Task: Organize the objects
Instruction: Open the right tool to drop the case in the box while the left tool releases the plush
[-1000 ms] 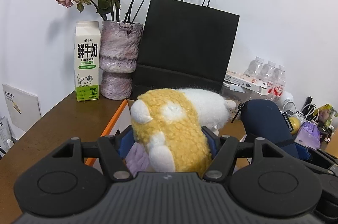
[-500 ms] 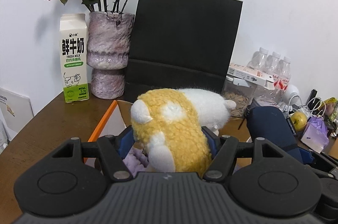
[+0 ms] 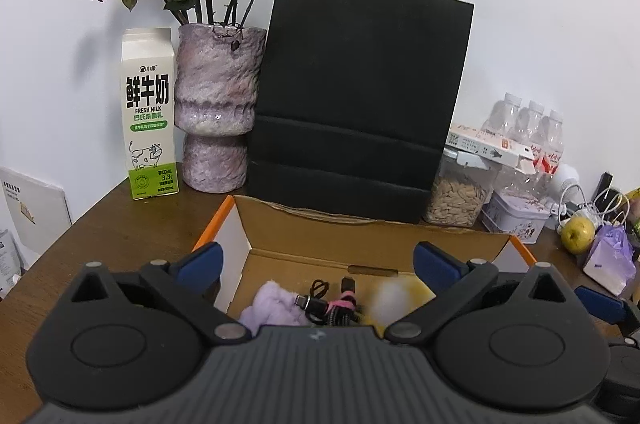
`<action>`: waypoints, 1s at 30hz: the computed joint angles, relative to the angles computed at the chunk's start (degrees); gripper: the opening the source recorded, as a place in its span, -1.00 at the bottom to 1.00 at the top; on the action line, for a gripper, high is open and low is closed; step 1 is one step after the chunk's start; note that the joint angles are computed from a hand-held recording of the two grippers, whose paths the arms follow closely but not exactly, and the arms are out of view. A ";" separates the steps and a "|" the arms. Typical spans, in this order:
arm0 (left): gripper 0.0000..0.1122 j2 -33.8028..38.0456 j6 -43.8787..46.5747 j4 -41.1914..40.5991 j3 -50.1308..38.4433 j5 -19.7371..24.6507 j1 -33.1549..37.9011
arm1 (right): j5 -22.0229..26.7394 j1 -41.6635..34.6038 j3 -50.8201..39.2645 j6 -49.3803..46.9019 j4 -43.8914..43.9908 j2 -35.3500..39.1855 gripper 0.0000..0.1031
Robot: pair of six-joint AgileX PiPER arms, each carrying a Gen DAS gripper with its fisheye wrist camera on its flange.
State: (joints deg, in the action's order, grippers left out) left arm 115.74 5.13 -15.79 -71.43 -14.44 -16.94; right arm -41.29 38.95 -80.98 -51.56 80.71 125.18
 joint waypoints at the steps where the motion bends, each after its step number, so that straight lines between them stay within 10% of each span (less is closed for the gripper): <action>1: 0.84 0.04 0.09 0.11 -0.04 0.12 -0.05 | 0.15 -0.07 0.01 -0.32 0.23 0.00 1.00; 30: 0.84 -12.42 -8.00 8.46 18.81 -10.20 1.54 | -8.88 7.01 10.62 4.87 -5.14 -6.41 1.00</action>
